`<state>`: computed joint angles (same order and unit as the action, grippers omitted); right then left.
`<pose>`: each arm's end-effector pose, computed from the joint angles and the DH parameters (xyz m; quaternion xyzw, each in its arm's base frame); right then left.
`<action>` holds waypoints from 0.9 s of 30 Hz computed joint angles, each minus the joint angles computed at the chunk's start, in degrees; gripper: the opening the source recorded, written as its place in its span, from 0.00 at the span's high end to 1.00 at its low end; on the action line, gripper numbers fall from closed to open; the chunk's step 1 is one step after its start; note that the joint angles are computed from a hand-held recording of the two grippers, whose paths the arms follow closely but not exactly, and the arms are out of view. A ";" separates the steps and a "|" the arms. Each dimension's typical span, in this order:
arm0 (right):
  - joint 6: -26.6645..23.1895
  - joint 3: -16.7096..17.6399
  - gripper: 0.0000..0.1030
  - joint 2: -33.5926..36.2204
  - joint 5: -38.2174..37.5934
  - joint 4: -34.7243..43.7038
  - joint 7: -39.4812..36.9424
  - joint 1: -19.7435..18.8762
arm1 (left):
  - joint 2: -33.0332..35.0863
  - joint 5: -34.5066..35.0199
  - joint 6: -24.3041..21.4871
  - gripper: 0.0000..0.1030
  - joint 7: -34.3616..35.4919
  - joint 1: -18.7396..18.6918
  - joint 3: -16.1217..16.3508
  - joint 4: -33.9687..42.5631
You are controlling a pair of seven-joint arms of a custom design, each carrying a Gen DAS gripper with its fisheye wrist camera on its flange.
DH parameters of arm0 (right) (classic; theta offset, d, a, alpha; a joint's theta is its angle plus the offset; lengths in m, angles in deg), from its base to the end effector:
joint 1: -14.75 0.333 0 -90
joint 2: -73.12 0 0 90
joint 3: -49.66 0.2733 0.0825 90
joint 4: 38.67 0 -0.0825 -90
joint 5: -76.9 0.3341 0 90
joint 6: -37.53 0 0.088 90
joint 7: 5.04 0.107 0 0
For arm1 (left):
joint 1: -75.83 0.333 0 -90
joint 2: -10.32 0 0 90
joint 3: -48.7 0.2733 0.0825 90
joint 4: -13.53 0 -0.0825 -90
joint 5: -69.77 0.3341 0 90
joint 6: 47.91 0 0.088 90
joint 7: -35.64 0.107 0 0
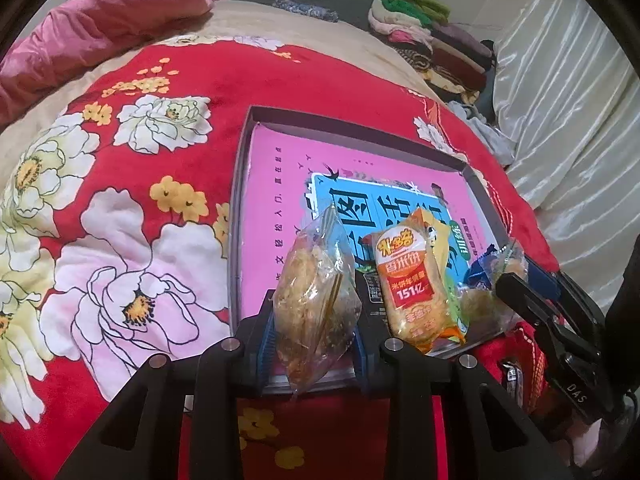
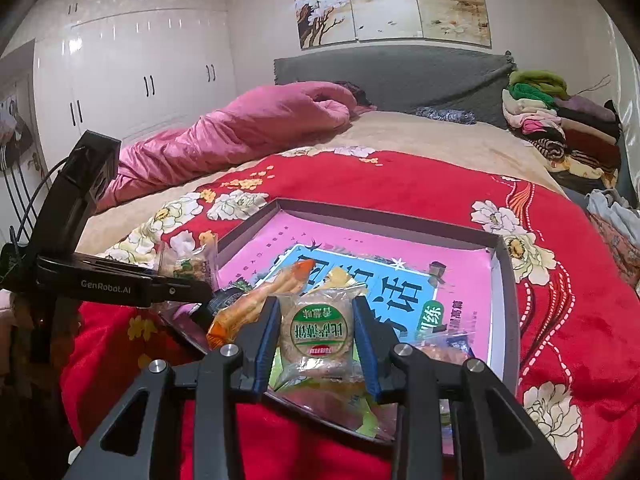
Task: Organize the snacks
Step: 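Carry the clear bag and the cake packet over the tray with both tools, then lower the clear bag into the tray with the left tool while the right tool lowers the cake packet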
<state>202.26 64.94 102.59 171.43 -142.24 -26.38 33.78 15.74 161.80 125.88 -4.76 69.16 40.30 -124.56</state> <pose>0.5305 0.2782 0.2753 -0.8455 0.2856 -0.1074 0.4383 0.4049 -0.1880 0.2845 -0.8025 0.5049 -0.2848 0.1414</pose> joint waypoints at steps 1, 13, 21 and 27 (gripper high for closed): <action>0.47 -0.09 0.64 0.26 -0.42 0.21 0.25 0.29 | 0.09 -0.15 -0.11 0.68 0.20 -0.06 -0.04 0.05; 3.09 1.04 0.64 2.42 -5.64 1.55 3.77 0.36 | 0.84 -2.02 -0.25 0.68 2.92 -0.58 -0.02 0.52; 4.65 1.84 0.64 3.19 -5.76 2.16 3.82 -0.13 | 0.79 -3.28 -0.43 0.68 4.19 -0.88 0.12 0.38; 4.76 2.24 0.64 3.49 -5.75 2.38 3.29 -0.51 | 0.73 -3.00 -0.30 0.68 3.80 -0.90 0.17 0.36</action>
